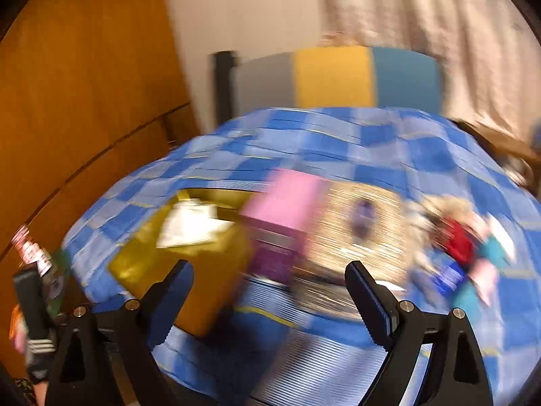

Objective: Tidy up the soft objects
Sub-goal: 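Move the right tool back to the pile and grasp the teal plush toy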

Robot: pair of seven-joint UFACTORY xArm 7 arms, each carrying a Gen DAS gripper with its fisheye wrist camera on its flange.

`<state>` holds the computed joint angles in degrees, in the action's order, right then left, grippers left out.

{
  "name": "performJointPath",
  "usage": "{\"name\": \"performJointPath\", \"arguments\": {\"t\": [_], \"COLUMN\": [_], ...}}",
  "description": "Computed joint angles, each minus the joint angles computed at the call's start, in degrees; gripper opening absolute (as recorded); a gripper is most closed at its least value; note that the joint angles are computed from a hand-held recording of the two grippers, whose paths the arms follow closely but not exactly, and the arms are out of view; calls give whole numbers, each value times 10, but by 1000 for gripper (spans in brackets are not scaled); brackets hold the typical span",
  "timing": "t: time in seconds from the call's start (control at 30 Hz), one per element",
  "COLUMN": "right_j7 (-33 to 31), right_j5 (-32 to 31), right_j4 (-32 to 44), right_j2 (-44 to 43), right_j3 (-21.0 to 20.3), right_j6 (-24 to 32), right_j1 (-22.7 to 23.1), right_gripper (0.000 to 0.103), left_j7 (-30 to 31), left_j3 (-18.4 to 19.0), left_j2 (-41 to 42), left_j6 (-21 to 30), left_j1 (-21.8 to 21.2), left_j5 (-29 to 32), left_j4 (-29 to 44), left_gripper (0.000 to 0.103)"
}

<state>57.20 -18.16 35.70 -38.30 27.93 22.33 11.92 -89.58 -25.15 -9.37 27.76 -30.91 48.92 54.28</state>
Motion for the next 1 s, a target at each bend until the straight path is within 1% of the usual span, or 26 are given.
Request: {"name": "performJointPath", "arguments": {"t": [0.03, 0.1, 0.2, 0.27, 0.37, 0.43, 0.5, 0.53, 0.63, 0.7, 0.8, 0.93, 1.0], "right_j7": [2, 7, 4, -9, -44, -68, -101, -113, -156, -174, -191, -203, -201], "right_j5": [5, 22, 40, 48, 53, 55, 56, 60, 74, 87, 105, 128, 144], "right_j4": [-21, -74, -132, -169, -208, -224, -236, -242, -251, -259, -261, -254, -247], "right_j2": [-25, -95, -172, -223, -282, -307, -311, -322, -312, -314, -283, -223, -183], "right_j3": [-11, -39, -73, -102, -144, -159, -184, -189, -215, -220, -222, -226, -230], "right_j6": [12, 64, 121, 169, 209, 225, 220, 222, 196, 181, 142, 87, 51], "right_j1": [5, 12, 11, 1, -19, -35, -54, -59, -76, -82, -94, -105, -105], "right_gripper": [92, 92, 93, 93, 93, 93, 93, 93, 93, 93, 93, 93, 93], "left_j7": [2, 13, 27, 40, 60, 77, 102, 116, 145, 160, 179, 201, 213], "left_j3": [-2, -4, -2, 0, 7, 15, 21, 24, 36, 45, 60, 79, 86], "left_j2": [5, 18, 41, 62, 98, 116, 137, 148, 175, 187, 204, 225, 237], "left_j6": [-6, -11, -22, -20, -19, -18, -11, -7, 0, 5, 14, 22, 28], "left_j1": [-1, -8, -25, -42, -73, -93, -113, -123, -149, -166, -189, -217, -228], "left_j5": [4, 9, 17, 21, 28, 22, 13, 7, -7, -17, -30, -49, -62], "left_j4": [4, 14, 32, 52, 89, 110, 134, 147, 178, 196, 220, 248, 262], "left_gripper": [54, 54, 54, 54, 54, 54, 54, 54, 54, 54, 54, 54, 54]}}
